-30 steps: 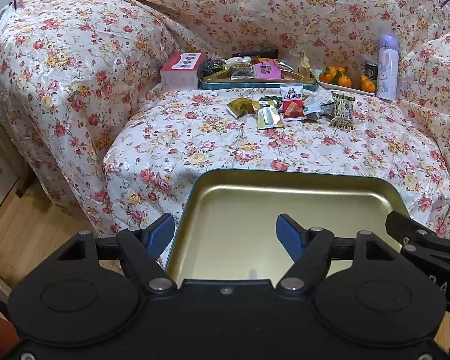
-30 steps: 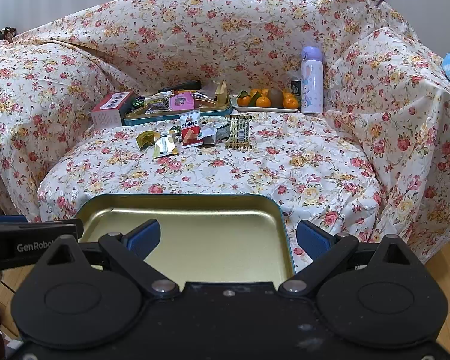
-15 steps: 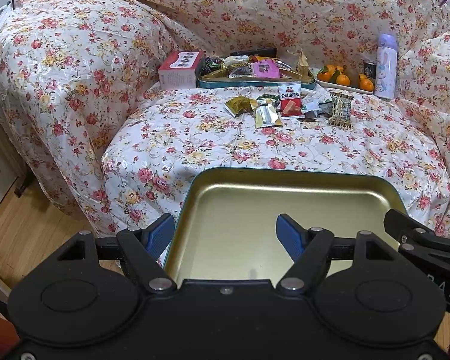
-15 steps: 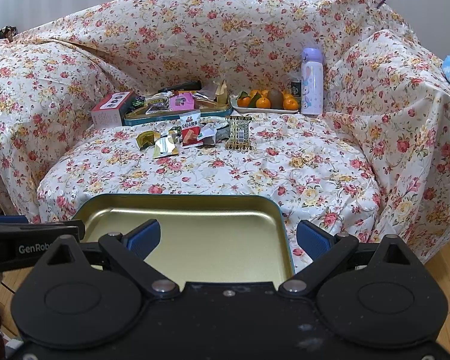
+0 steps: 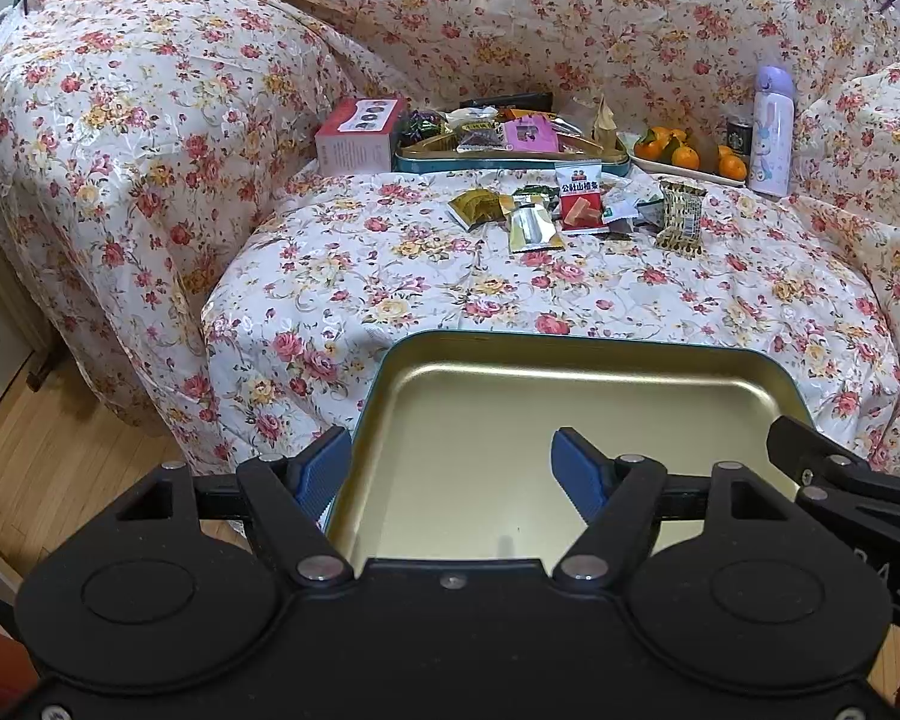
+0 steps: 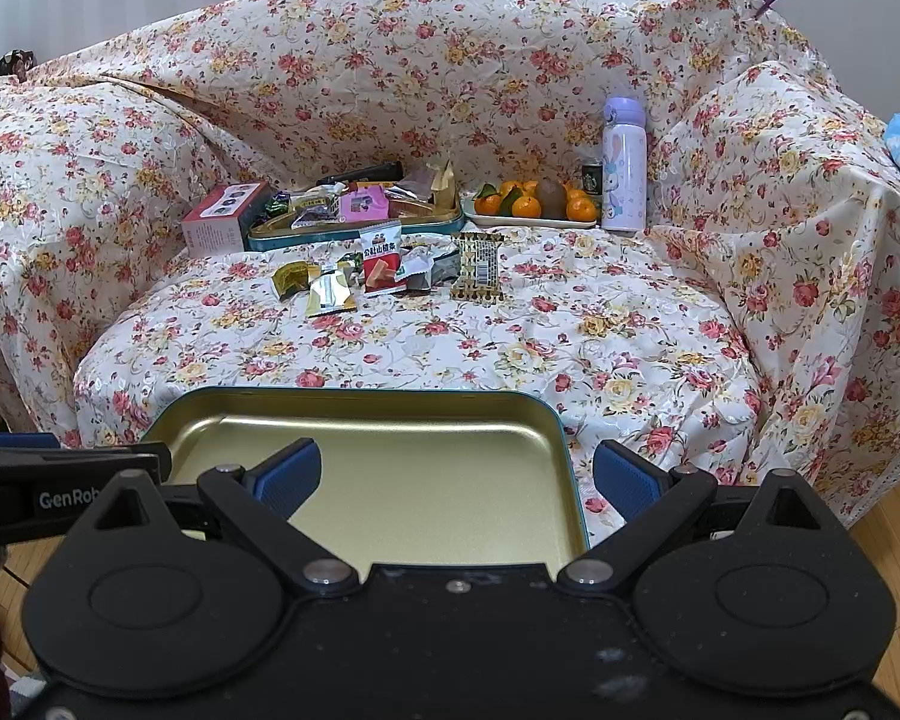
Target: Organize snacks
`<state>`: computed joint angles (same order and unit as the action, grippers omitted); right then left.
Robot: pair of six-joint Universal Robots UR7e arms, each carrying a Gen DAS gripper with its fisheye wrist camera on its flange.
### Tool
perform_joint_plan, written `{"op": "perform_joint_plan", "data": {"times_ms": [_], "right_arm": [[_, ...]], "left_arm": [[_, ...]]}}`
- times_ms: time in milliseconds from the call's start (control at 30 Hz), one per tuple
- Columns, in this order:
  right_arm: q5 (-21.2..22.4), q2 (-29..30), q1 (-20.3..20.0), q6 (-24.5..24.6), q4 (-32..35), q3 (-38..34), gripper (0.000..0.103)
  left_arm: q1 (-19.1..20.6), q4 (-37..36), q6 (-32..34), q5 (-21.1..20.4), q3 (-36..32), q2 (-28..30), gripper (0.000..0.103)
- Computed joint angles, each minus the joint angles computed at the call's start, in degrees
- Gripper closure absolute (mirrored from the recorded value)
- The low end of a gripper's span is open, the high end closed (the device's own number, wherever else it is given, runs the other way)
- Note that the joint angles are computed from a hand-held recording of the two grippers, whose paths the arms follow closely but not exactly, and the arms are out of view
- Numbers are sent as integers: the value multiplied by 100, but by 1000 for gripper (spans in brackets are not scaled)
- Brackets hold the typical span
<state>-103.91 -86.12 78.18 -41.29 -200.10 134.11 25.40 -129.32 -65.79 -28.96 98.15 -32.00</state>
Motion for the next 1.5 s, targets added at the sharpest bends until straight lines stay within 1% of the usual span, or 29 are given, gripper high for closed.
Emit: {"op": "perform_joint_plan", "data": {"times_ms": [367,700,1000,1233,1267,1333,1433,1467,1500], "right_arm": [[1,14,2,-37,-63,23,1],[20,21,-6,-58,-76,29,1],[18,20,-3,-53,-65,28,1],[44,-13,-8,-70,5,48,1],[58,-18,-11,-78,26,53,2],[51,-24,-7,-88,96,43,7],[7,-15,-9,-69,205,20,13],[-8,-15,-19,-53,273,2,14],[-35,-8,-22,-33,331,-19,17]], "left_arm": [[2,-24,0,-7,21,-3,29],[40,116,-96,-152,-15,-17,37],[51,38,19,-246,-32,-16,39],[49,111,-125,-191,-26,-21,40],[49,102,-143,-186,-15,-24,40],[54,100,-211,-152,6,-32,40],[69,340,-510,-92,-33,-26,40],[87,381,-593,-112,-43,-30,40],[108,341,-595,-148,-37,-35,40]]}}
